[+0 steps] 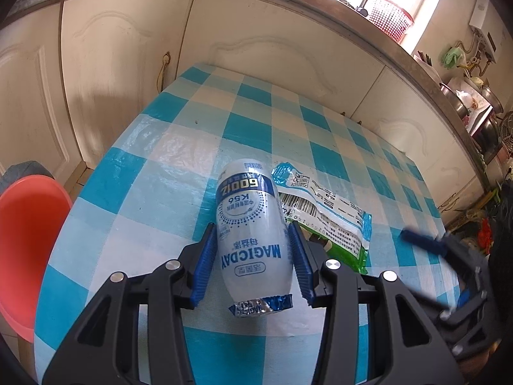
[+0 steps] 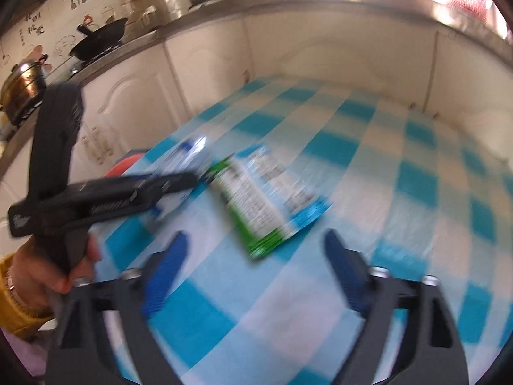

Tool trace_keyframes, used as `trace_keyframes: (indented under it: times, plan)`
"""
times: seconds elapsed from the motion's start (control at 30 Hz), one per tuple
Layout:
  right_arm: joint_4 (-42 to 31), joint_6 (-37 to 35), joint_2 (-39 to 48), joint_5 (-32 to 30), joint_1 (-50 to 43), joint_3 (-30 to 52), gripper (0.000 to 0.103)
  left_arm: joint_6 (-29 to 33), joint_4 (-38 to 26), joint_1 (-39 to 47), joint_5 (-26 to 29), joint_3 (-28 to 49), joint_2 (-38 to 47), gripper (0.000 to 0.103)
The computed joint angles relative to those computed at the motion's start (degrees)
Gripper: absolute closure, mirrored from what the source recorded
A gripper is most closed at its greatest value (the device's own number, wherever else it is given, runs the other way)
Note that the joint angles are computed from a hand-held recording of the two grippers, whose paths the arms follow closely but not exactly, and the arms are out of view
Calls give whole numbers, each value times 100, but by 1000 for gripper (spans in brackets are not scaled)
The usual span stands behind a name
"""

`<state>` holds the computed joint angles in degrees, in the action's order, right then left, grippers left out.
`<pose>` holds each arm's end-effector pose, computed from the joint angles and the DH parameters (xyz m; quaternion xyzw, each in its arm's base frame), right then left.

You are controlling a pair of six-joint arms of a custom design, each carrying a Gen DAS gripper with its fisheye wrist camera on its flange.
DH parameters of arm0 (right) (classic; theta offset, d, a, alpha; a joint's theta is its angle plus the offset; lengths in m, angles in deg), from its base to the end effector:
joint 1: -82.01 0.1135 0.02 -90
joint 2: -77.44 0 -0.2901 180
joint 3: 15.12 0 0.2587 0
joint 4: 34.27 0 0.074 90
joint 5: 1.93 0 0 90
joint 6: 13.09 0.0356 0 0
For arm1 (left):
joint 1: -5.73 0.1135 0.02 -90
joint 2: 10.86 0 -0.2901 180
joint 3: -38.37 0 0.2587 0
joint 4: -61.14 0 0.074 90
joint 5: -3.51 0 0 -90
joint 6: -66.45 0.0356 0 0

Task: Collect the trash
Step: 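Grasp the white MAGICDAY bottle with the left gripper while the right gripper grasps the green-white wrapper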

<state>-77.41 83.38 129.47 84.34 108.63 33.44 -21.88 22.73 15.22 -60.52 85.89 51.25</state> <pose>0.1554 0.0805 0.2469 -0.1743 0.9122 0.1342 0.3456 0.1983 0.0173 0.2201 0.0081 0.9268 -0.1820 0.3284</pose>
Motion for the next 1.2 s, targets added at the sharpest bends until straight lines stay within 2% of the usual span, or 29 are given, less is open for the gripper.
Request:
trace_keyframes:
  times: [0.17, 0.33, 0.4, 0.5, 0.73, 0.77, 0.83, 1.2]
  plan:
    - [405, -702, 1096, -306, -492, 425, 10, 23, 16, -25, -58, 5, -19, 57]
    - [657, -1124, 1903, -109, -306, 683, 10, 24, 37, 16, -54, 10, 0, 57]
    - [711, -1258, 2103, -215, -253, 721, 10, 32, 55, 39, -54, 11, -5, 57]
    - [764, -1331, 2245, 114, -23, 722, 10, 24, 66, 57, -38, 15, 7, 57]
    - [688, -1341, 2329, 82, -51, 796, 10, 54, 44, 94, 24, 13, -5, 57]
    - [699, -1346, 2339, 102, -41, 796, 12, 57, 40, 106, 36, 12, -3, 57]
    - [717, -1343, 2348, -51, -73, 785, 20, 61, 37, 129, 56, 16, 8, 57]
    - [687, -946, 2067, 50, -4, 637, 33, 102, 5, 181, 104, 26, -15, 57]
